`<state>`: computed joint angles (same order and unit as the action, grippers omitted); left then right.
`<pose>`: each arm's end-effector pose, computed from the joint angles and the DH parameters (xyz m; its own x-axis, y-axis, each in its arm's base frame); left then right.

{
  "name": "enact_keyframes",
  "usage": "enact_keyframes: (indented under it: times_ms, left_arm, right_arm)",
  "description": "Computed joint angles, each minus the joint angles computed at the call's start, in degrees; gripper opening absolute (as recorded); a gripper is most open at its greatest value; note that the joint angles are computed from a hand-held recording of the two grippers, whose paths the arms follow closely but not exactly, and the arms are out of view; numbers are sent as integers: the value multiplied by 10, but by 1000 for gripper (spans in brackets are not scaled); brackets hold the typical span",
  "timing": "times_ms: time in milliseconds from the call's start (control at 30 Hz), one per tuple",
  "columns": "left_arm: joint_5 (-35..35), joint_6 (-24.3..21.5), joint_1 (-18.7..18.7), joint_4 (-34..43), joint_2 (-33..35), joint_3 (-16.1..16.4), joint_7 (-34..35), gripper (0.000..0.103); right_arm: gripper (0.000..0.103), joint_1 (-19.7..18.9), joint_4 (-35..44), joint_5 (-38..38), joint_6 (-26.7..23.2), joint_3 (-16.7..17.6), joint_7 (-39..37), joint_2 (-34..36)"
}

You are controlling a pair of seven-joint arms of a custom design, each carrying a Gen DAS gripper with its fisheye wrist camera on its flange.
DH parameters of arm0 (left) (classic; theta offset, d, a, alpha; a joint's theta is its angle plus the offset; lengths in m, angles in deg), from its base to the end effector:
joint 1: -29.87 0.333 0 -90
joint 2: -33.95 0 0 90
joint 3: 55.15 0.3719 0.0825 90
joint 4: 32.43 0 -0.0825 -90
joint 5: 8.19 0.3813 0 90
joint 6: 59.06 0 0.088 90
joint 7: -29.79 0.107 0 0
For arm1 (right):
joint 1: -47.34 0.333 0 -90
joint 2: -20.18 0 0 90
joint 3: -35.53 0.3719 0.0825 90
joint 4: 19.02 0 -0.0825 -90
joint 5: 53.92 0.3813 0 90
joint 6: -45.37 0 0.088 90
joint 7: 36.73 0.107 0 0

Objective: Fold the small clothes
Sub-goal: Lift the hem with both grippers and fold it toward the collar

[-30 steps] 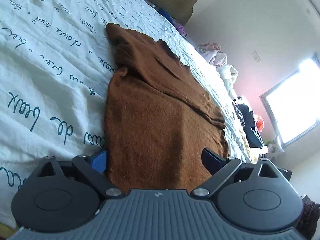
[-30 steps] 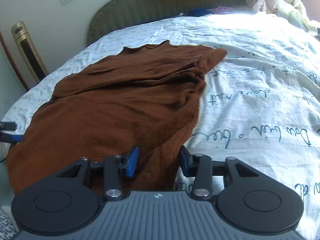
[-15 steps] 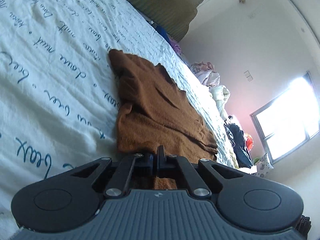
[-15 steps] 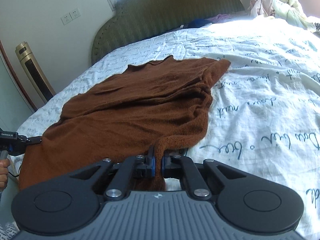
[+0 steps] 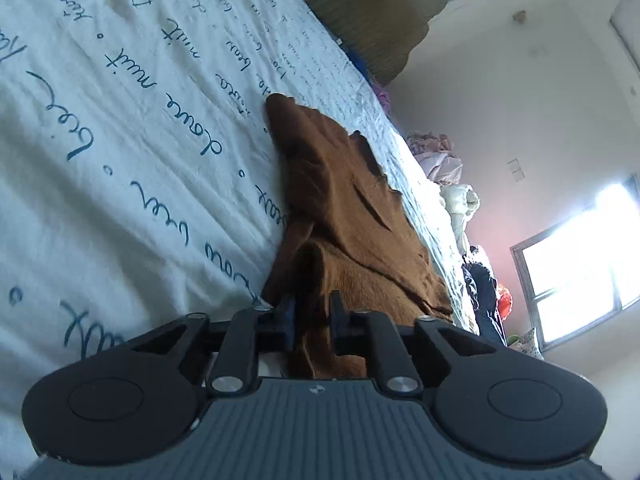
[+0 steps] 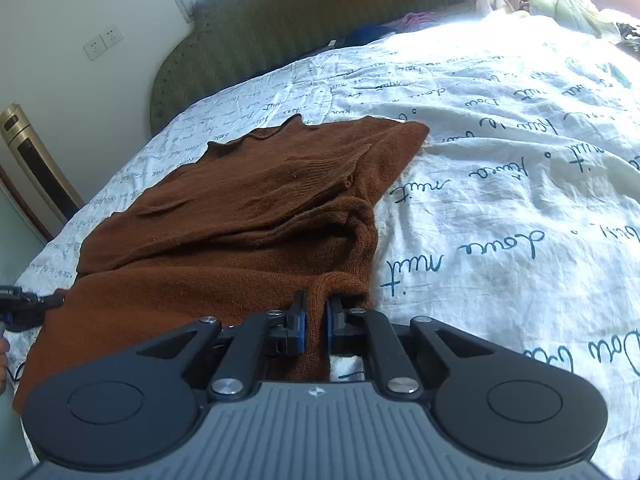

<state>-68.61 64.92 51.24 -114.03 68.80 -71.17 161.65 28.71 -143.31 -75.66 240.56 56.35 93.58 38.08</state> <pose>0.7617 0.0901 0.4368 -0.2163 -0.6166 0.7570 -0.8715 -0.2276 -0.4343 0.6213 0.0454 0.4278 -0.1051 -0.9017 -0.4195 -0.6017 0.3935 -0.6951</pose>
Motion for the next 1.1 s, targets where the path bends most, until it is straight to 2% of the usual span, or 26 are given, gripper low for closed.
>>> enact_keyframes:
  times_ms: [33, 100, 167, 200, 267, 300, 333, 400, 467, 567, 600, 667, 700, 733, 767, 800, 867, 933, 1033, 1100]
  left_arm:
    - [-12, 14, 8, -38, -27, -3, 33, 47]
    - [-30, 4, 19, -99, -72, -1, 86, 59]
    - [-33, -8, 15, -144, -103, 11, 114, 64]
    - [-30, -4, 8, -166, -119, 18, 133, 68]
    - [-38, 29, -8, -212, -151, 29, 191, 68]
    - [-33, 36, -17, -223, -161, 36, 203, 70]
    - [-29, 32, -25, -227, -167, 43, 202, 76]
    - [-28, 4, -33, -226, -170, 55, 191, 85]
    - [-26, -16, -38, -236, -178, 64, 194, 87]
    - [-30, 3, -51, -259, -192, 74, 218, 87]
    - [-34, 2, -52, -259, -191, 78, 217, 83]
    - [-38, 9, -58, -256, -189, 83, 194, 71]
    - [-37, 3, -57, -250, -184, 85, 183, 59]
    - [-32, -8, -55, -242, -178, 87, 174, 33]
    - [-17, -7, -57, -236, -172, 90, 158, 15]
    - [-5, -4, -58, -232, -168, 92, 141, 3]
    - [-17, -23, -46, -225, -159, 87, 134, 3]
    - [-18, -23, -42, -227, -161, 85, 140, 3]
    - [-28, -32, -36, -228, -170, 83, 152, 3]
    - [-38, -46, -31, -223, -175, 85, 149, 3]
  right_arm:
    - [14, 3, -15, -12, 7, -6, 15, -15]
    - [29, 60, -63, 32, 33, -55, -10, -54]
    - [46, 88, -103, 27, 46, -77, -13, -83]
    - [48, 106, -124, 35, 52, -90, -18, -96]
    - [48, 123, -155, 28, 58, -99, -8, -110]
    - [48, 147, -172, 56, 60, -113, -23, -118]
    - [48, 177, -187, 96, 66, -129, -51, -124]
    - [48, 231, -213, 177, 89, -154, -109, -134]
    - [49, 254, -226, 189, 98, -164, -113, -143]
    - [49, 272, -238, 172, 111, -172, -100, -147]
    - [49, 280, -239, 183, 114, -174, -112, -145]
    - [46, 311, -241, 254, 118, -179, -184, -146]
    - [44, 313, -241, 257, 118, -180, -184, -145]
    - [37, 307, -242, 243, 121, -181, -167, -145]
    - [25, 308, -243, 249, 120, -182, -168, -146]
    - [20, 307, -240, 249, 118, -184, -167, -143]
    - [12, 297, -240, 219, 123, -185, -141, -141]
    - [8, 302, -241, 233, 124, -186, -153, -142]
    - [7, 343, -246, 366, 139, -184, -259, -153]
    - [6, 351, -248, 407, 157, -180, -291, -160]
